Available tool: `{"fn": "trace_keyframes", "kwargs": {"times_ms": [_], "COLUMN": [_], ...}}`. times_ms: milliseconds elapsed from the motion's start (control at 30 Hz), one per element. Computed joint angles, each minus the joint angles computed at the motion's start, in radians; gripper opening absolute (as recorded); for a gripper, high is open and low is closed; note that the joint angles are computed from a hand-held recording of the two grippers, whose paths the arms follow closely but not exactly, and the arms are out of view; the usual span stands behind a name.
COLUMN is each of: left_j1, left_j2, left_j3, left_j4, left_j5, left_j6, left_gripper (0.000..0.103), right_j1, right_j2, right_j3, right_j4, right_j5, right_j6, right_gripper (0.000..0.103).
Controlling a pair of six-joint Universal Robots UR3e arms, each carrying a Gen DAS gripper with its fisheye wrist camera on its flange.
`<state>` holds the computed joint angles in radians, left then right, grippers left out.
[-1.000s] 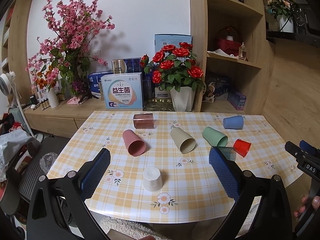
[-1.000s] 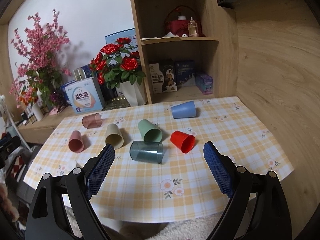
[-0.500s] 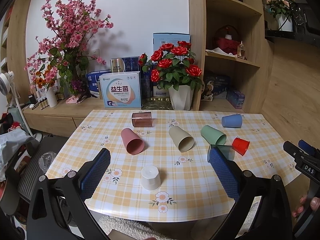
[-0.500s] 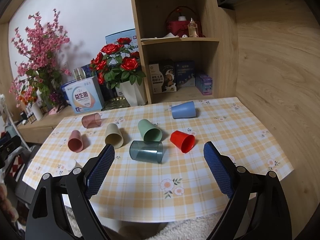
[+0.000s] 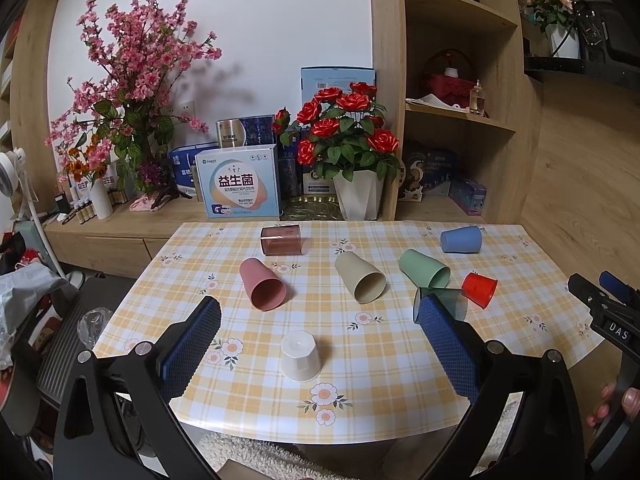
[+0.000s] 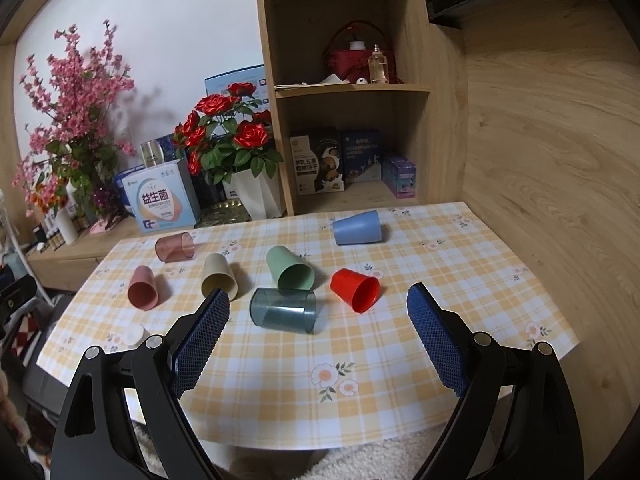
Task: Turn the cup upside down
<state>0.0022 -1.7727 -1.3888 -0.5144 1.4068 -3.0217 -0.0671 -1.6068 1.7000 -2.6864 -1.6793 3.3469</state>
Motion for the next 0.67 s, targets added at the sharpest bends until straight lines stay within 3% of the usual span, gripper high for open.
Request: {"fn": "trace_keyframes", "kwargs": {"times_ms": [667], "left_j1": [0.005], "left_j2": [-0.002], "left_j3": [-0.001], "left_j4": [-0.009], "left_j5": [-0.005], "left_j6": [0.004], "left_gripper": [0.097], "right_j1": [0.004], "right_j2": [0.001], "right_j3": [0.004], "right_j4": [-0.003], "right_j5": [-0.007], "right_j6": [0.0], "right_gripper": [0.088]}}
